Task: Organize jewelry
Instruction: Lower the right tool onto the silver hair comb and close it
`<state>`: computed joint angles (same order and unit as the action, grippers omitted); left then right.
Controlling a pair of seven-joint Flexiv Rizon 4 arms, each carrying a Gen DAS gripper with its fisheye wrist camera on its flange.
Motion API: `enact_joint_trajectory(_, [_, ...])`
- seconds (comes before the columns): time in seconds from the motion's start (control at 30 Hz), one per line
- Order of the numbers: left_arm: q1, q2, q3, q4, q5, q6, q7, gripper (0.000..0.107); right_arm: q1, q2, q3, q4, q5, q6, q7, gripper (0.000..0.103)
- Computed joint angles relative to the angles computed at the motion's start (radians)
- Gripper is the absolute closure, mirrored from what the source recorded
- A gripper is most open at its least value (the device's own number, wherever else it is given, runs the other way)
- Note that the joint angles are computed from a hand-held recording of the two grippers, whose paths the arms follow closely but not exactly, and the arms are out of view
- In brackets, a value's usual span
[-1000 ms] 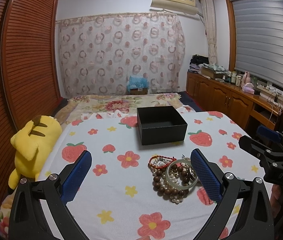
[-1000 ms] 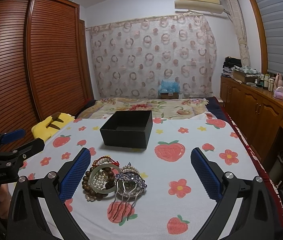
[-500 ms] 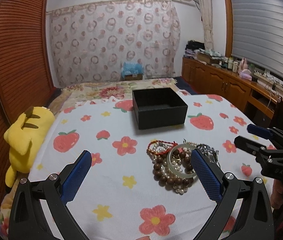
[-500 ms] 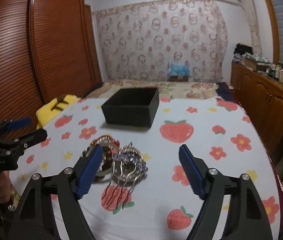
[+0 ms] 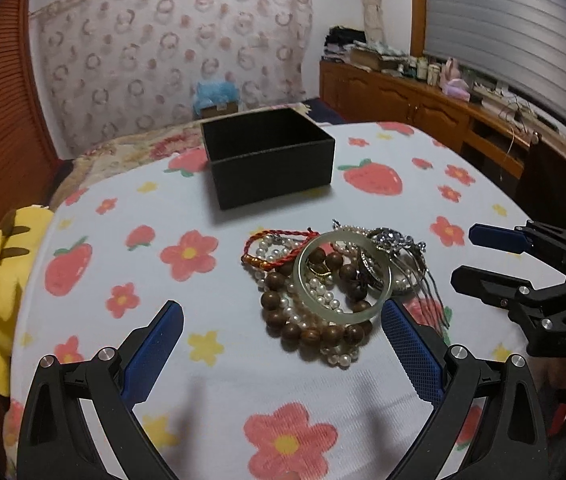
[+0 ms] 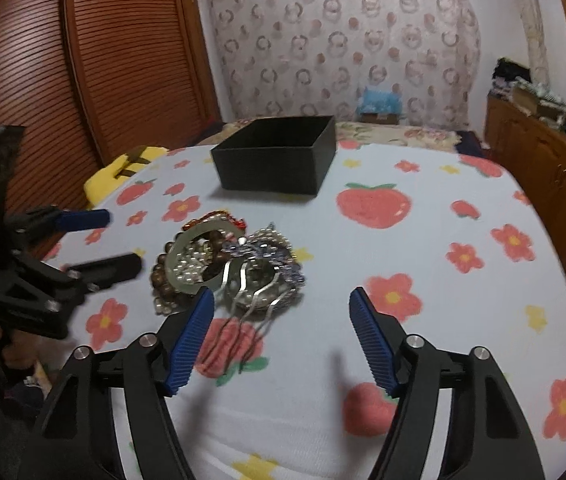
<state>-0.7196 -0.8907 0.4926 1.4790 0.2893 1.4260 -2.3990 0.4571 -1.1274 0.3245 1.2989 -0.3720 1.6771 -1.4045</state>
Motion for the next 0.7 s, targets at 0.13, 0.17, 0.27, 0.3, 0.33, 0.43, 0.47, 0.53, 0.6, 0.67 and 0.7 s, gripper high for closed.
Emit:
enact_joint_trajectory(0.13, [0.023,-0.007,-0.028,-0.007,-0.008,-0.013,0.014,0.011,-0.039,-0.036,0.097,-0.054,-0.020,-0.092,-0.046,0.034])
enact_joint_trajectory(0.17, [0.027,-0.008,-0.032,-0.008,-0.009,-0.016,0.017,0.011,-0.039,-0.042,0.108,-0.068,-0.012,-0.115,-0.058,0.034])
enact_joint_trajectory(0.27, [0.035,-0.010,-0.040,-0.006,-0.011,-0.023,0.019,0.011,-0.027,-0.054,0.118,-0.111,0.015,-0.169,-0.091,0.034])
enact_joint_trajectory(0.3, [0.037,-0.009,-0.042,-0.004,-0.011,-0.024,0.019,0.011,-0.023,-0.058,0.123,-0.127,0.023,-0.192,-0.102,0.034])
enact_joint_trajectory(0.33, [0.039,-0.007,-0.044,-0.002,-0.011,-0.024,0.019,0.011,-0.021,-0.062,0.129,-0.140,0.031,-0.211,-0.115,0.034])
enact_joint_trajectory(0.43, [0.042,-0.006,-0.046,0.001,-0.010,-0.021,0.020,0.011,0.005,-0.060,0.099,-0.160,0.056,-0.245,-0.135,0.034])
enact_joint_trajectory(0.47, [0.041,-0.006,-0.045,0.001,-0.010,-0.022,0.019,0.011,0.014,-0.056,0.085,-0.160,0.065,-0.247,-0.140,0.034])
enact_joint_trajectory(0.53, [0.042,-0.005,-0.046,0.002,-0.009,-0.022,0.020,0.011,0.032,-0.046,0.052,-0.155,0.083,-0.248,-0.149,0.035])
enact_joint_trajectory(0.6, [0.040,-0.005,-0.045,0.001,-0.009,-0.026,0.021,0.011,0.033,-0.041,0.047,-0.152,0.103,-0.255,-0.172,0.043])
enact_joint_trajectory(0.67, [0.033,-0.006,-0.037,-0.002,-0.004,-0.033,0.017,0.011,0.028,-0.036,0.053,-0.150,0.124,-0.263,-0.199,0.052])
enact_joint_trajectory(0.7, [0.031,-0.005,-0.037,-0.002,-0.001,-0.035,0.016,0.011,0.036,-0.028,0.035,-0.143,0.131,-0.259,-0.201,0.054])
